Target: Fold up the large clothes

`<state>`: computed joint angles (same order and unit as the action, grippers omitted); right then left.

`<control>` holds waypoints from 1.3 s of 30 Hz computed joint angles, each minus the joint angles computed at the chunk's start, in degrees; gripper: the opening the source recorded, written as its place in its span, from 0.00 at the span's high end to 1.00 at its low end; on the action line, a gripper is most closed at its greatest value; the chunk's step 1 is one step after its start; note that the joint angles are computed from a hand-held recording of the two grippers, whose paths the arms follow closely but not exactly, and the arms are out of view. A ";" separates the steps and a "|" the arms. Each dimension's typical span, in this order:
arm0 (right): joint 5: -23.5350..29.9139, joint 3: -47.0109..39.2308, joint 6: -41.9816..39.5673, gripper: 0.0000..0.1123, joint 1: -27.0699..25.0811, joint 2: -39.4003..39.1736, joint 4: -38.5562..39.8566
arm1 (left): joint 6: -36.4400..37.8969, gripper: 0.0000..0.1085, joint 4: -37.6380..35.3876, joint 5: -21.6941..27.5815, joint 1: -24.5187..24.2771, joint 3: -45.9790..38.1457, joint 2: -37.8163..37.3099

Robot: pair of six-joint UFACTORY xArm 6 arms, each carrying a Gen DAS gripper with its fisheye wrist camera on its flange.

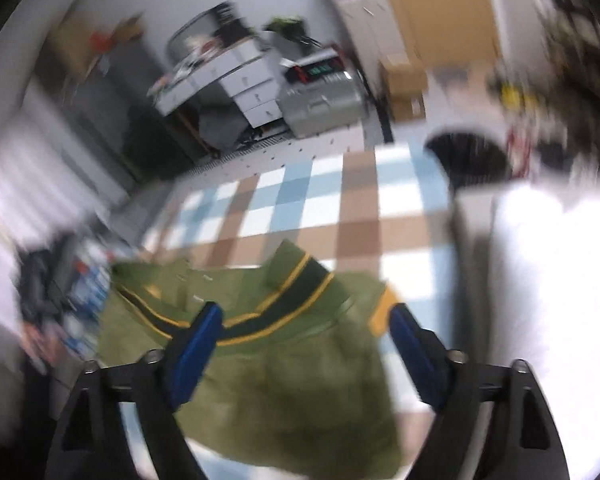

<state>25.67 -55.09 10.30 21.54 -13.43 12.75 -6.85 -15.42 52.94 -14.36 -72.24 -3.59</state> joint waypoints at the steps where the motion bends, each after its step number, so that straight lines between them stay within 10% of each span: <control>1: 0.54 -0.75 -0.12 0.18 0.62 1.24 -5.59 | 1.88 0.20 0.86 -0.84 -0.59 -0.97 1.44; 7: 3.91 -7.07 -6.42 0.22 1.15 11.29 -7.05 | 11.07 0.20 8.88 -4.81 -3.14 -5.90 7.89; 11: 5.50 -10.37 -3.69 0.44 1.82 14.65 -12.75 | 16.63 0.23 2.97 -1.08 -2.26 -10.02 12.11; 19: 1.08 -5.93 -1.94 0.88 1.05 10.47 -13.59 | 14.93 0.87 8.38 -5.07 -4.48 -5.48 7.94; 29: -7.97 -2.80 13.33 0.90 0.97 5.67 -23.02 | 5.49 0.90 9.79 -12.63 -2.79 -3.20 4.81; 39: 8.46 -15.47 13.17 0.75 -0.72 19.63 -19.15 | -0.72 0.61 10.66 -5.09 -1.60 -7.19 7.08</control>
<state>34.13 -70.56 23.47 20.82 6.20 -6.40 -7.57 -4.76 47.85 -15.97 -79.43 3.50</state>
